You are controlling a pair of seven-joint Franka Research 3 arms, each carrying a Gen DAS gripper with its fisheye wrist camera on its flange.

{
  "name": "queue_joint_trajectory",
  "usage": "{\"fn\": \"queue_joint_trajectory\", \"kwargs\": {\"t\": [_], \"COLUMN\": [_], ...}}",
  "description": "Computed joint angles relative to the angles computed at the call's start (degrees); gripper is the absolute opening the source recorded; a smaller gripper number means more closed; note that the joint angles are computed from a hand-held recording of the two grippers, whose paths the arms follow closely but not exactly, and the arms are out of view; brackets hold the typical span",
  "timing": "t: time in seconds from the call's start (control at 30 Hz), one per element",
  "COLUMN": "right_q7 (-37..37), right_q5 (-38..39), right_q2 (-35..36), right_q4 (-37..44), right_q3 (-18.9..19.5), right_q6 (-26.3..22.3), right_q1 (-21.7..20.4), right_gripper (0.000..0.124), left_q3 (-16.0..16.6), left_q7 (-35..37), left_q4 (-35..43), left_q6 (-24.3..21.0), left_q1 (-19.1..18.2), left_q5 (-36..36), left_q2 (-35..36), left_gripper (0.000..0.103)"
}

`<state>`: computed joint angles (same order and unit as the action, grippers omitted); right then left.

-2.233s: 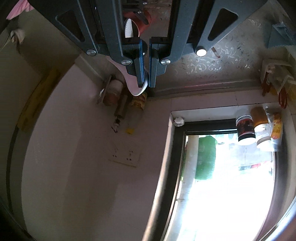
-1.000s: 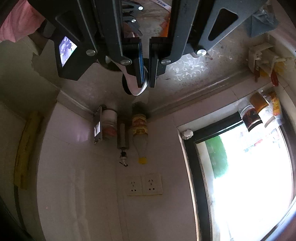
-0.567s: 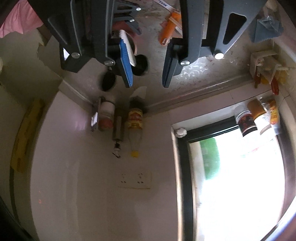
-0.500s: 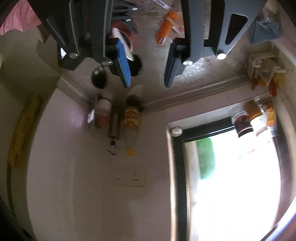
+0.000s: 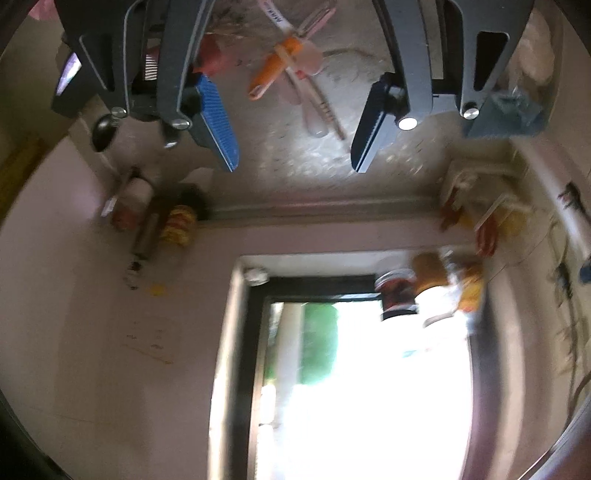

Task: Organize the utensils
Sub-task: 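Move the open left tool back over the utensil pile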

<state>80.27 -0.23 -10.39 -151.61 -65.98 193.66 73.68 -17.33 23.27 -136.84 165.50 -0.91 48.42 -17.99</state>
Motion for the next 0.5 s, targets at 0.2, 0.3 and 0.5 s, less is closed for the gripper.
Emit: {"fn": "queue_joint_trajectory", "kwargs": {"t": [0.2, 0.3, 0.5], "right_q7": [0.3, 1.8, 5.9], "right_q5": [-0.3, -1.6, -4.6], "right_q2": [0.2, 0.6, 2.1], "right_q4": [-0.2, -0.3, 0.2], "right_q3": [0.8, 1.3, 1.5], "right_q6": [0.4, 0.7, 0.6], "right_q1": [-0.8, -1.4, -2.1], "right_gripper": [0.103, 0.103, 0.103], "left_q3": [2.6, 3.6, 5.4], "left_q7": [1.0, 1.3, 2.6], "left_q4": [-2.4, -3.7, -5.8], "left_q6": [-4.7, -5.9, -6.3], "left_q1": [-0.8, -0.6, 0.0], "left_q5": [-6.3, -8.4, -12.3], "left_q2": [-0.5, -0.8, -0.6], "left_gripper": [0.065, 0.065, 0.065]}}
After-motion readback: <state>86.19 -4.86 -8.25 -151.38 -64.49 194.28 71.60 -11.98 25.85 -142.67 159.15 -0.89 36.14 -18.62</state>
